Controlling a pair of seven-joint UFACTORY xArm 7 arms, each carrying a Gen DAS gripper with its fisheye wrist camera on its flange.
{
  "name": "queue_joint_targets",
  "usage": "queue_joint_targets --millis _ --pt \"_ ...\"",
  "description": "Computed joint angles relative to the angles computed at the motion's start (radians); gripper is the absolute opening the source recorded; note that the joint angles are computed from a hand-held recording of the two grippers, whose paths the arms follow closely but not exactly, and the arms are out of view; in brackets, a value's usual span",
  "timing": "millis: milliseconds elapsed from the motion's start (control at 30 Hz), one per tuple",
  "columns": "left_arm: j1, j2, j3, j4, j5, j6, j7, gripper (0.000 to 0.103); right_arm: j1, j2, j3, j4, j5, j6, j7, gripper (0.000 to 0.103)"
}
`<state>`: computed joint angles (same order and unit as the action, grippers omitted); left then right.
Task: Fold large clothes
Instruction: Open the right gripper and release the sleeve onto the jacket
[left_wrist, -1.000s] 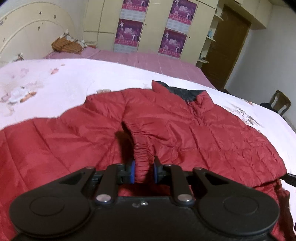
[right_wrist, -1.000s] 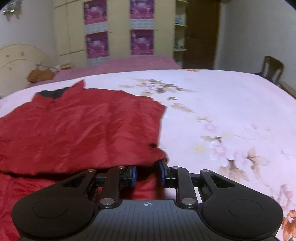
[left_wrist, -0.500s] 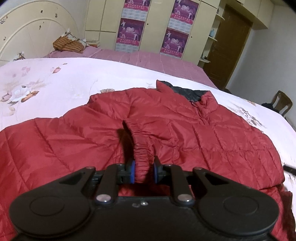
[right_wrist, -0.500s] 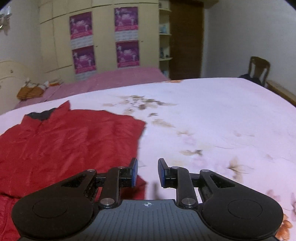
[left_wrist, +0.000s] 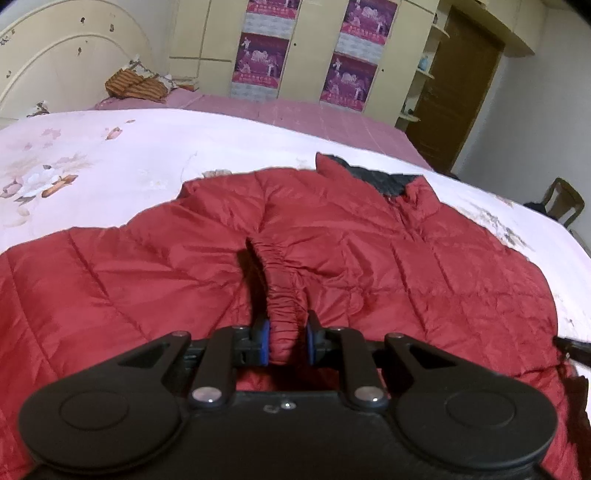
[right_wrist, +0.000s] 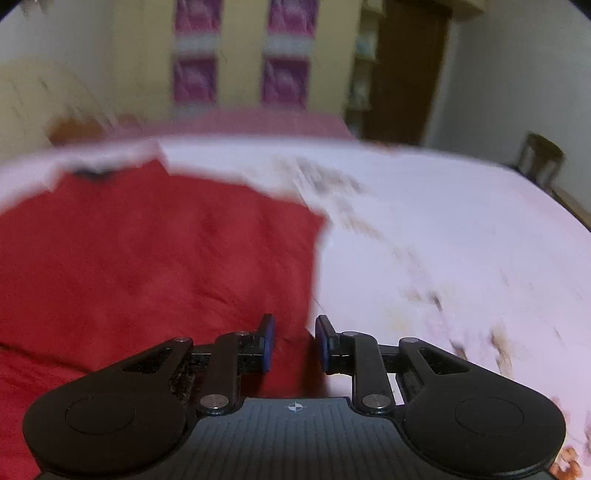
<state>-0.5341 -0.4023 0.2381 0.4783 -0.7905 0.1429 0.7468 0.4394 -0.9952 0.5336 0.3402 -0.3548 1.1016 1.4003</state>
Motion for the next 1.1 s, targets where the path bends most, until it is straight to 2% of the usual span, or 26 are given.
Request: queue_joint_targets --millis 133,300,367,433,500,633,667,733,767,833,900,1000,1033,1067,1100 --pt "-0.023 -0.001 0.026 0.002 -0.022 -0.005 0.034 0.018 -0.006 -0.041 0.031 0.029 -0.021 0.037 0.021 0.023" --pt "-0.025 0.006 0.02 0.006 -0.045 -0.014 0.047 0.017 -0.019 0.001 0.021 0.032 -0.048 -0.06 -0.015 0.023" --pt "-0.033 0.002 0.03 0.006 -0.056 -0.006 0.059 0.018 -0.046 0.037 0.015 0.016 -0.013 -0.041 -0.029 0.023" --pt "-0.017 0.002 0.012 0.001 -0.044 -0.008 0.057 0.018 -0.025 -0.007 -0.016 -0.008 -0.002 -0.03 0.012 0.024" --pt "-0.016 0.006 0.016 0.004 -0.046 -0.004 0.06 0.019 -0.03 -0.012 0.002 0.014 -0.017 -0.001 0.005 0.023" --pt "0.043 0.0 -0.023 0.008 -0.008 0.018 0.028 0.033 -0.037 -0.06 0.0 0.01 -0.036 -0.014 0.012 0.023" --pt "0.047 -0.013 -0.026 0.001 -0.004 0.007 0.029 0.041 -0.042 -0.074 -0.005 0.005 -0.043 -0.021 0.009 0.023" --pt "0.066 -0.033 -0.05 -0.016 0.027 -0.04 0.0 0.041 -0.054 -0.098 -0.004 -0.003 -0.06 -0.037 0.003 0.023" --pt "0.055 -0.041 -0.045 -0.021 0.035 -0.061 -0.01 0.038 -0.059 -0.104 -0.005 -0.006 -0.065 -0.051 -0.001 0.023" --pt "-0.014 -0.046 -0.018 -0.026 0.029 -0.143 -0.006 0.033 -0.065 -0.108 -0.009 -0.015 -0.062 -0.094 -0.003 0.023" --pt "-0.145 -0.038 0.059 -0.016 0.021 -0.211 0.015 0.027 -0.079 -0.071 -0.012 -0.019 -0.062 -0.169 -0.009 0.023" --pt "-0.287 0.004 0.165 0.016 0.037 -0.208 0.016 0.028 -0.103 0.009 -0.004 -0.019 -0.073 -0.294 -0.021 0.023" --pt "-0.287 0.038 0.169 0.03 0.051 -0.176 0.003 0.028 -0.114 0.036 0.004 -0.014 -0.08 -0.312 -0.029 0.023" --pt "-0.244 0.078 0.148 0.049 0.084 -0.12 -0.032 0.028 -0.121 0.058 0.01 -0.012 -0.086 -0.316 -0.037 0.023" --pt "-0.24 0.104 0.162 0.058 0.076 -0.095 -0.033 0.026 -0.128 0.073 0.015 -0.011 -0.085 -0.299 -0.04 0.023"
